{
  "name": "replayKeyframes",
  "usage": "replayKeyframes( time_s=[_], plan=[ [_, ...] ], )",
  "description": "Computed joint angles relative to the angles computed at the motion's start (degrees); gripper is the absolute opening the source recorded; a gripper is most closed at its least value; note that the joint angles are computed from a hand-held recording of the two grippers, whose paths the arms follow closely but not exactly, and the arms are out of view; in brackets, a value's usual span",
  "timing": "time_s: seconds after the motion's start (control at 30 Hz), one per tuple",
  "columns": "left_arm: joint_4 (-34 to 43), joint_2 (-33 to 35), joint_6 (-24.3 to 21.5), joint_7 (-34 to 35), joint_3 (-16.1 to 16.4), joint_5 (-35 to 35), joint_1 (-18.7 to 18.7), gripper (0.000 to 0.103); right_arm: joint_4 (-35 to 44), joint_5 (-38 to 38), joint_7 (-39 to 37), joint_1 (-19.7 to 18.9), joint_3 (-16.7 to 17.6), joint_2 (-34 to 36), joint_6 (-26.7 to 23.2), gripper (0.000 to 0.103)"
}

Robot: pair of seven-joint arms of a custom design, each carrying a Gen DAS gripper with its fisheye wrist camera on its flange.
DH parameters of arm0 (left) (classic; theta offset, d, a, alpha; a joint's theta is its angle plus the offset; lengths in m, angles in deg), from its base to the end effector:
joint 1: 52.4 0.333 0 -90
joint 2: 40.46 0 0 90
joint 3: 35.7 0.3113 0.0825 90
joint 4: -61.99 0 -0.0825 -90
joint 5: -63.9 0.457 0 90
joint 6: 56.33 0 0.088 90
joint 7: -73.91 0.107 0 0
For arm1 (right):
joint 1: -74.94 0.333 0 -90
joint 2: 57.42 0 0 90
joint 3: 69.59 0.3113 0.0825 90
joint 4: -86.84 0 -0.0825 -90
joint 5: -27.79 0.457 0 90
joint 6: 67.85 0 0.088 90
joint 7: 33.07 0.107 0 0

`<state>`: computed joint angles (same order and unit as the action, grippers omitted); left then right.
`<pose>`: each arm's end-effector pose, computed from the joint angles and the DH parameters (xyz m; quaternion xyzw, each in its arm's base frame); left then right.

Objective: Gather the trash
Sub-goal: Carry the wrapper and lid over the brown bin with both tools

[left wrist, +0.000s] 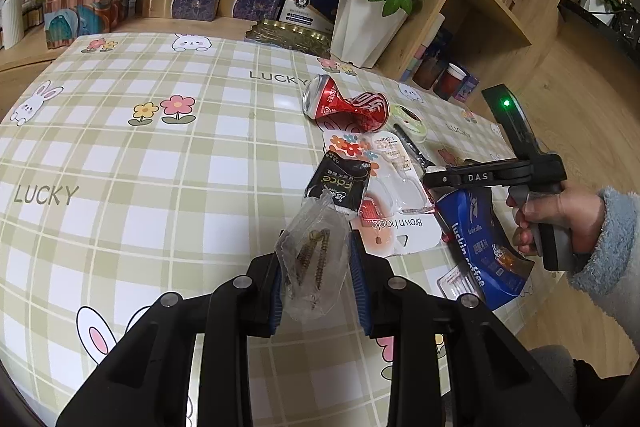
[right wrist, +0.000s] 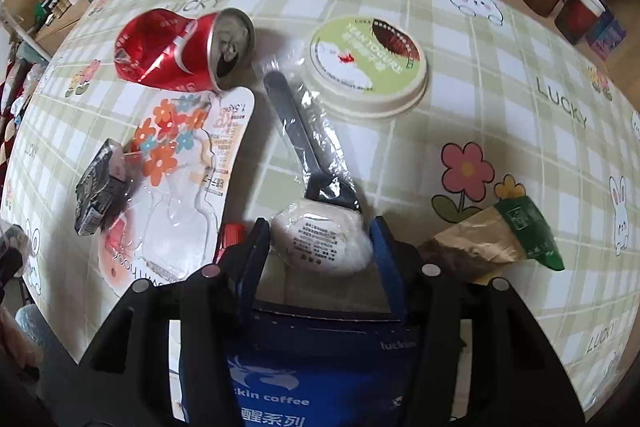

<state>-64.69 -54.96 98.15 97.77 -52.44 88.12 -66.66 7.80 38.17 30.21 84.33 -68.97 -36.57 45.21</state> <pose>0.4980 -0.3256 0.5287 -0.7356 0.5544 -0.3527 0.1646 0.7491 0.1427 0.5143 -0.8724 0.4669 -0.0387 0.1393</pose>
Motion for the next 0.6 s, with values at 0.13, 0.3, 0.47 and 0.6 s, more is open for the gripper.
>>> replayKeyframes(
  time_s=[0.13,0.3,0.47,0.6],
  plan=[
    [-0.1,0.0,0.2,0.1,0.0,-0.3,-0.2,0.028,-1.0,-0.5,-0.4,0.1,-0.1,-0.6,0.8,0.053],
    [0.1,0.0,0.2,0.0,-0.1,-0.2,-0.2,0.028,-3.9,0.8,-0.9,-0.4,-0.1,-2.8,4.5,0.053],
    [0.7,0.1,0.1,0.0,-0.3,0.0,-0.4,0.028,-7.8,4.0,-3.1,-1.4,0.3,-6.0,9.2,0.053],
    [1.3,0.1,-0.3,0.4,-0.5,0.2,-0.8,0.028,-11.9,7.7,-6.2,-2.1,0.6,-9.5,12.5,0.053]
  ],
)
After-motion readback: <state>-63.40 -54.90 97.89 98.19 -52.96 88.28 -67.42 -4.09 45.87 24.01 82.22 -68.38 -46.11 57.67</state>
